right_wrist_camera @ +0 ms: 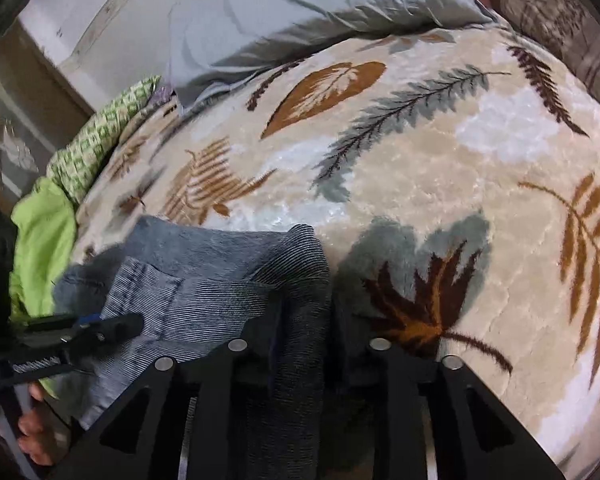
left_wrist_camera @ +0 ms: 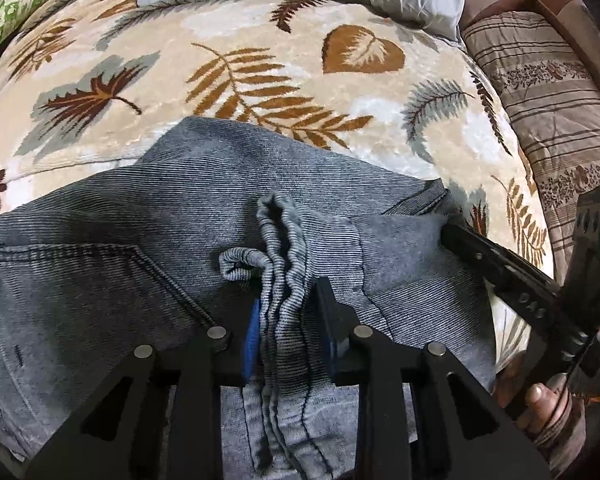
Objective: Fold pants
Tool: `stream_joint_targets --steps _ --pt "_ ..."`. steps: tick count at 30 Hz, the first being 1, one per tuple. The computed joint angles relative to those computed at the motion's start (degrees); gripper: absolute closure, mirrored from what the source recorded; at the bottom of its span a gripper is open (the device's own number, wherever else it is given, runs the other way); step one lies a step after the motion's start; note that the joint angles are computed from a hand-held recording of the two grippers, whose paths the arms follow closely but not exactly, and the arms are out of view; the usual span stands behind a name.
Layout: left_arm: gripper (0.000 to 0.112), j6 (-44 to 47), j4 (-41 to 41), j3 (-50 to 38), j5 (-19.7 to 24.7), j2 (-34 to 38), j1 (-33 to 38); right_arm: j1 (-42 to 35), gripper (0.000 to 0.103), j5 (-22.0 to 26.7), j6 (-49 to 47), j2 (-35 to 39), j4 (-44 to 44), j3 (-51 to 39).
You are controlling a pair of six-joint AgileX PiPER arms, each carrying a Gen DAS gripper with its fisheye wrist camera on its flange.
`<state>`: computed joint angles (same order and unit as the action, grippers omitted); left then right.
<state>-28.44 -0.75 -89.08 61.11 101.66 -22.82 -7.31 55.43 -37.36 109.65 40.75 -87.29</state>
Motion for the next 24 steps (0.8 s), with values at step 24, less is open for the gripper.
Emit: stream_joint_targets --steps 24 --pt "0.068 1.51 -9.04 9.23 1.43 -8.21 -0.86 -11.99 0.049 13.06 -4.94 -6.53 13.19 14.21"
